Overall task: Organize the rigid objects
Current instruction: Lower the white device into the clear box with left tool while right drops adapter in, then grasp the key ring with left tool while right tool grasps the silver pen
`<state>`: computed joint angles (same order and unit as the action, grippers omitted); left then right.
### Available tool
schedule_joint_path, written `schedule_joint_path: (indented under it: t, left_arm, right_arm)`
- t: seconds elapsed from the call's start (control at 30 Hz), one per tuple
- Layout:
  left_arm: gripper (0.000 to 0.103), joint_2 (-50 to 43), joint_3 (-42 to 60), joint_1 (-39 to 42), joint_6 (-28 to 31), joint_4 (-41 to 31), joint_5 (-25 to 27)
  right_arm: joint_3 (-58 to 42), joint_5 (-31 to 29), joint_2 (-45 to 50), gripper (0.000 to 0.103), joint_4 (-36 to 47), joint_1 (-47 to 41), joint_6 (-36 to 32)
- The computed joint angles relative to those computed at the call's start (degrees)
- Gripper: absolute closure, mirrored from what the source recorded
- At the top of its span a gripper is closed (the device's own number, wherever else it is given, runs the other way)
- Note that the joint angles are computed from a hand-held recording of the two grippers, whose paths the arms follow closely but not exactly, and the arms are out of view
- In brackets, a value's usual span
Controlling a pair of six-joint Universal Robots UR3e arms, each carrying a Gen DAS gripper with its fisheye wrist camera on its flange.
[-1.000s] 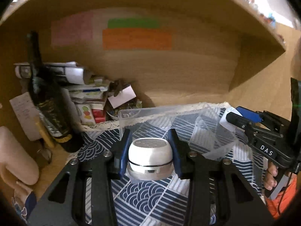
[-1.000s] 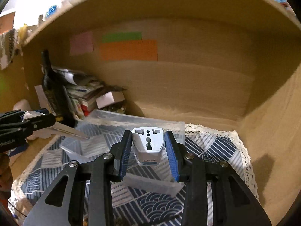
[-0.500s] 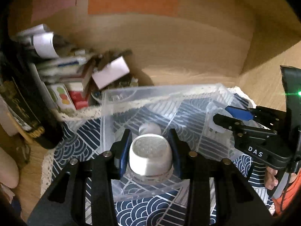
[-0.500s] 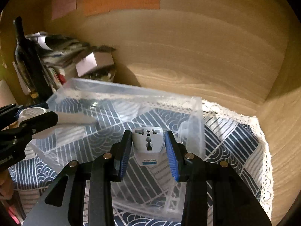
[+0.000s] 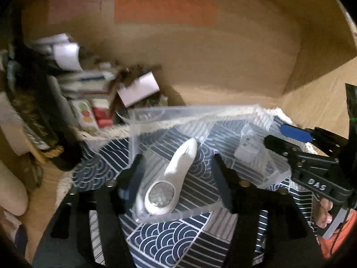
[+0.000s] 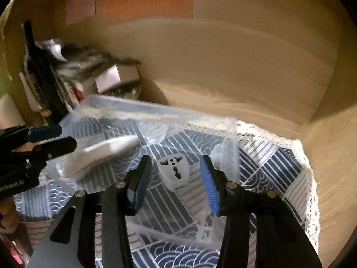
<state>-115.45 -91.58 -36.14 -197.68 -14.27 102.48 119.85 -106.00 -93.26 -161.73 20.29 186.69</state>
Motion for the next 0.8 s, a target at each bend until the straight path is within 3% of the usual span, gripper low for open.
schedule_joint_path:
  t: [0.17,0.27,0.53,0.8]
  left_arm:
    - [0.014,5.8,-6.5,-3.6,-0.5,3.5,5.1]
    - [0.008,8.7,-11.2,-6.0,-1.0,5.4,7.1]
    - [0.007,10.4,-20.3,-11.2,-4.7,6.8,7.7]
    - [0.008,7.6,-24.1,-15.3,-9.1,7.6,7.2]
  right_arm:
    - [4.2,-3.9,-8.1,0.051,-0.1,3.8,1.9]
    - [6.8,-7.7,-12.3,0.051,0.9,7.8,4.3]
    - [16.1,-15.5,-18.8,0.051,5.1,17.7,15.9]
    - [22.5,-13.9,-19.4,0.051,8.2,22.9,24.7]
